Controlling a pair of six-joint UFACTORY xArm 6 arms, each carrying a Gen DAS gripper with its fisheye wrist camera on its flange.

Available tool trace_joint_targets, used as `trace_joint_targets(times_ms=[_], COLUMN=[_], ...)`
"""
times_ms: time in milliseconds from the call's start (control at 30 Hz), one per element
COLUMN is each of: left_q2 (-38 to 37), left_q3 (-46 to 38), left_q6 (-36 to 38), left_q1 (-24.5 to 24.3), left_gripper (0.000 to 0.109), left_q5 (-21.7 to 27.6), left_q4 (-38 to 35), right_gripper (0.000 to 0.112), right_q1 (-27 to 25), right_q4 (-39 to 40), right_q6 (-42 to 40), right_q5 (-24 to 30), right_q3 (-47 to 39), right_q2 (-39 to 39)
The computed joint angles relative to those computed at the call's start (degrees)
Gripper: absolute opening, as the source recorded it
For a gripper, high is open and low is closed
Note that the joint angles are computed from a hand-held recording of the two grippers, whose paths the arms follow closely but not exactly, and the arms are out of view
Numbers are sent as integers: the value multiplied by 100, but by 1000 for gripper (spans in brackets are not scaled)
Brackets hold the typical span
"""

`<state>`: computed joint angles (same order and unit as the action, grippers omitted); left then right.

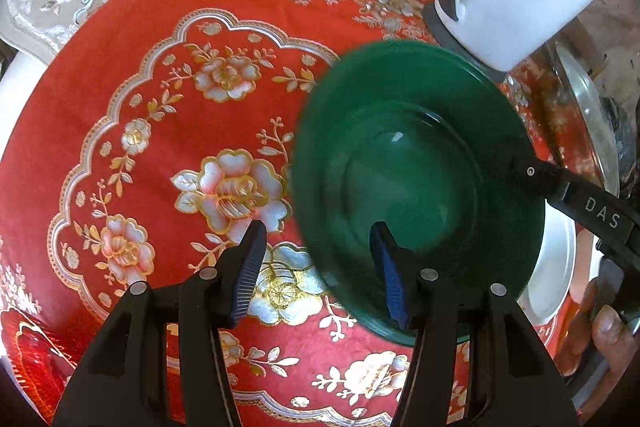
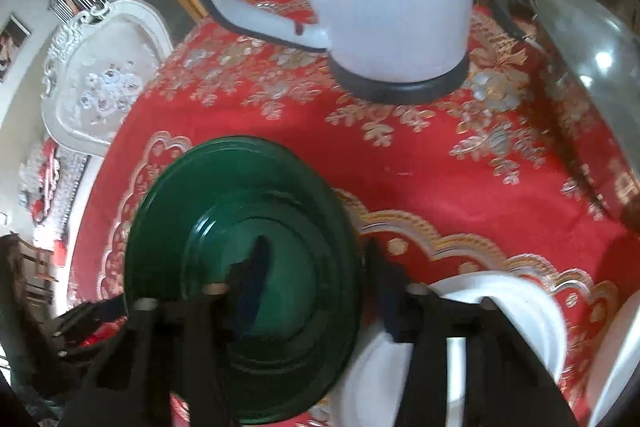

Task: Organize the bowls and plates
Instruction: 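Close the right tool on the green bowl rim and lift it, then carry the green bowl with the right tool onto the red plate stack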

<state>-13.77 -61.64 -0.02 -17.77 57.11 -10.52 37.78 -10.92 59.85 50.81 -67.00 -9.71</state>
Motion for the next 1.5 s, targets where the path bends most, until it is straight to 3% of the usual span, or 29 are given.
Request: trace_joint_targets(times_ms=[67, 100, 167, 267, 700, 933, 1167, 1500], left_q2=[-114, -149, -167, -273, -1433, -2139, -2805, -3424], left_q3=[147, 189, 212, 304, 820, 1129, 1328, 1487], left_q6=[23, 72, 69, 111, 361, 626, 1033, 2043], left_q1=[-19, -16, -9, 70, 463, 902, 1587, 3341], left_gripper=[51, 39, 38, 33, 33, 33, 33, 33], left_q5=[-132, -169, -139, -170, 12, 446, 1003, 1740], left_q4=[76, 46, 112, 125, 192, 114, -75, -413], right_gripper=[21, 18, 15, 15, 15, 15, 16, 17], right_q1=[65, 114, 197, 318, 1187, 1668, 2153, 2642], right_q4=[-63, -109, -263, -430, -1035, -1162, -1240, -1133], right_q6=[-2, 32, 174, 352, 1008, 1214, 1316, 979], right_q5=[59, 71, 68, 66, 498, 683, 935, 970], right_q3=[-55, -60, -55, -1, -227, -554, -1102, -2376], right_q2=[31, 22, -2, -86, -234, -105, 248, 1323])
